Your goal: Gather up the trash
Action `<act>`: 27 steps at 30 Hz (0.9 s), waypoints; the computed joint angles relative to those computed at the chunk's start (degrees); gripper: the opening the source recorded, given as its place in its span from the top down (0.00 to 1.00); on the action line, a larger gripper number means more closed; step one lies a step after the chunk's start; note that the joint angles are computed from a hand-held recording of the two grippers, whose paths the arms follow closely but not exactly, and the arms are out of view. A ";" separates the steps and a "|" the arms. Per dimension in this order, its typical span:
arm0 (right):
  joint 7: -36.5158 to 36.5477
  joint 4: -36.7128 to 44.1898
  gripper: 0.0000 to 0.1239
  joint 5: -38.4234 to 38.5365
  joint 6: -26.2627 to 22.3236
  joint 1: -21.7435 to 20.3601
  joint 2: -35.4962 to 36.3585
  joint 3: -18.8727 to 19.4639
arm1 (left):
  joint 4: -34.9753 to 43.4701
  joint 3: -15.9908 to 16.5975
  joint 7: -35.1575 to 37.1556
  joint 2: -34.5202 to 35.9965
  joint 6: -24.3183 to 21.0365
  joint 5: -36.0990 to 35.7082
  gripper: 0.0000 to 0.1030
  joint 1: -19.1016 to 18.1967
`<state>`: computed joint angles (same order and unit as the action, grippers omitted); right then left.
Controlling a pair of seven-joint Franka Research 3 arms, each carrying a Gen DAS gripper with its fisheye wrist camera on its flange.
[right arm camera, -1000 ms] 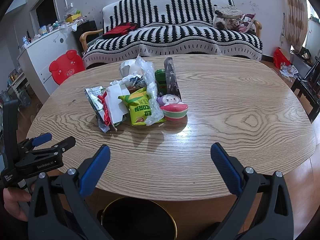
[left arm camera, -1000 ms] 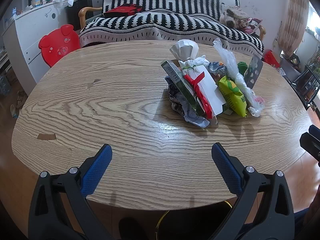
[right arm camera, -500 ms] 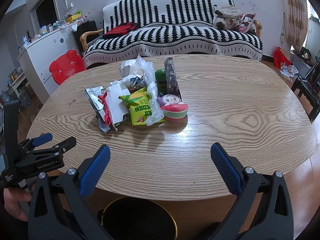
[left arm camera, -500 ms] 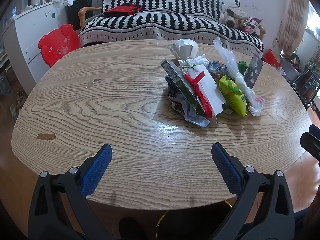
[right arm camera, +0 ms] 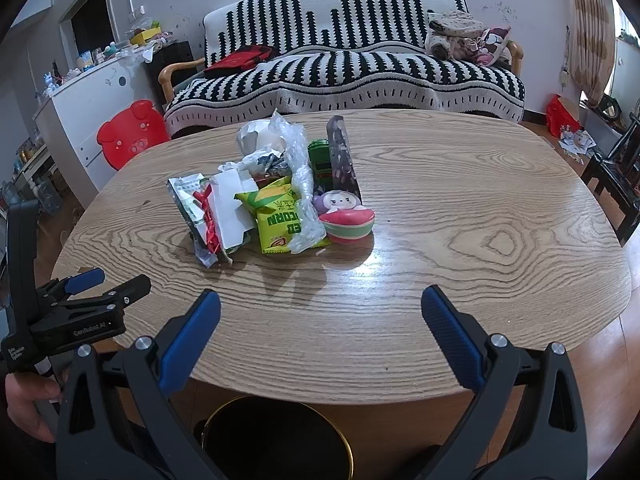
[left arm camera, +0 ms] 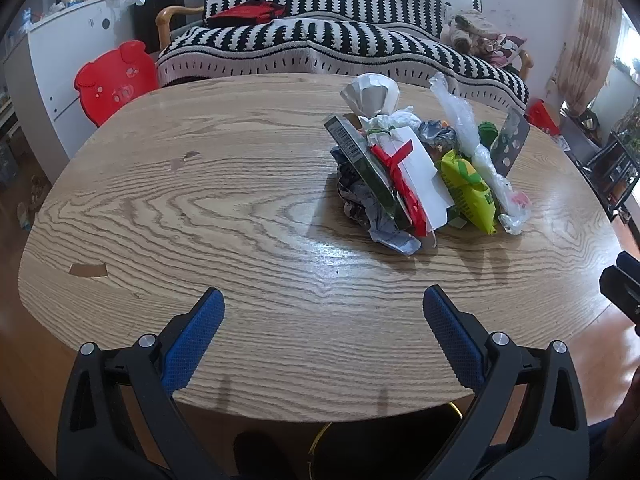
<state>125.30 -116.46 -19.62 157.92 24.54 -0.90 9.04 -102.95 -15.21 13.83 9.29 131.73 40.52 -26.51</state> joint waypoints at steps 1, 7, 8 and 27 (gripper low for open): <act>0.40 0.99 0.21 -0.86 -0.28 -0.06 0.72 -0.03 | 0.21 0.10 0.21 0.11 0.28 -0.31 0.06 0.21; 2.63 11.26 0.21 -5.60 -2.54 0.91 7.97 -2.75 | 5.75 1.17 4.25 3.94 1.41 -3.08 0.06 1.68; 2.23 14.12 0.21 -5.48 -3.21 1.20 10.08 -3.45 | 6.97 1.44 4.92 4.86 1.57 -3.59 0.06 1.79; -9.24 45.91 0.80 9.10 -13.28 5.20 35.00 -10.58 | 13.66 4.47 9.18 13.35 12.94 -14.72 0.72 5.23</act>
